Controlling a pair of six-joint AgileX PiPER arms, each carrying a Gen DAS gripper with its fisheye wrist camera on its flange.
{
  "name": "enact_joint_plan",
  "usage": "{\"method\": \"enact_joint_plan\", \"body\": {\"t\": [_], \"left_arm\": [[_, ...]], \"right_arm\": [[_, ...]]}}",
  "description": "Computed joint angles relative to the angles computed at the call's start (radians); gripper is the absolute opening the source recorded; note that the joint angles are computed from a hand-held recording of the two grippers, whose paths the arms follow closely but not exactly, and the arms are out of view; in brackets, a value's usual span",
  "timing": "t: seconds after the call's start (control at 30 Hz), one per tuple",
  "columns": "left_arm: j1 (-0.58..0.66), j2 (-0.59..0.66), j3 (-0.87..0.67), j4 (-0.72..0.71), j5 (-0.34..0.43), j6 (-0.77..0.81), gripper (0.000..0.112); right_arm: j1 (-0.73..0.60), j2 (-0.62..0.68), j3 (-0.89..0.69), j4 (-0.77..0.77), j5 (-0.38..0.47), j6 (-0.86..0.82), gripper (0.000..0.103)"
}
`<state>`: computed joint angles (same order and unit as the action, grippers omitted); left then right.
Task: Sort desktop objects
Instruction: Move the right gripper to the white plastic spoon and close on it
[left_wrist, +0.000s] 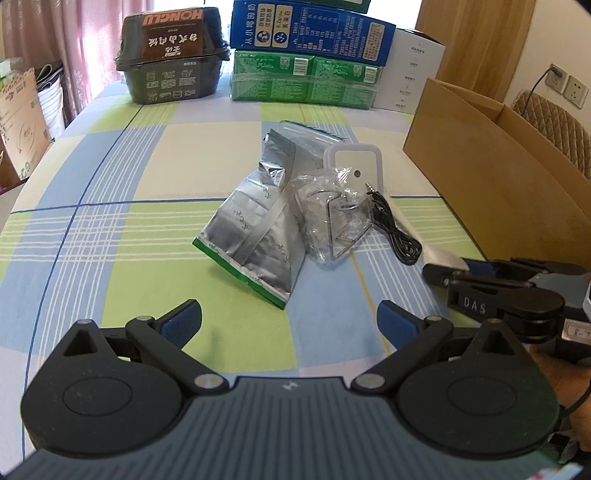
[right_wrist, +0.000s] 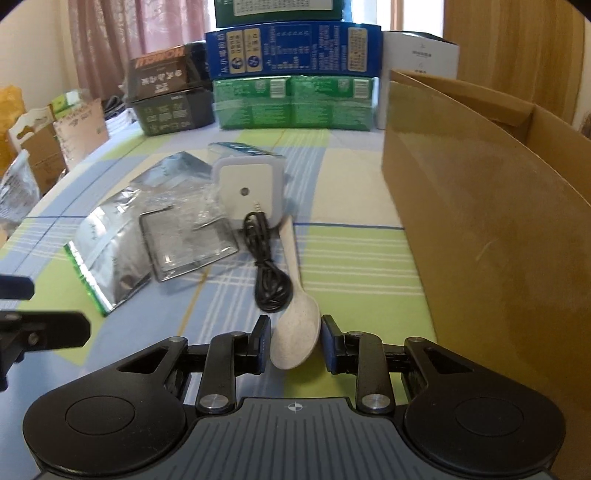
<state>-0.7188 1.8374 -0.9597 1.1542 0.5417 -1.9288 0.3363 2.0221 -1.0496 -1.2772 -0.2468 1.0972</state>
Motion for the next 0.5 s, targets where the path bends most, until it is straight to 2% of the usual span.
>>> {"method": "enact_joint_plan", "body": {"t": [0.13,0.5], "left_arm": [[0.002,-0.007,0.003,0.014,-0.004,-0.004,0.099],[-0.011,-0.014,-0.002,0.014,-0.015,0.015,0.098]], "right_arm": [[-0.012,-0.013,0.011,-0.122,-0.031,0.128,0.026],[-0.062,-0.14,0.182,-0.296,-0.166,0.247,0.026]]}}
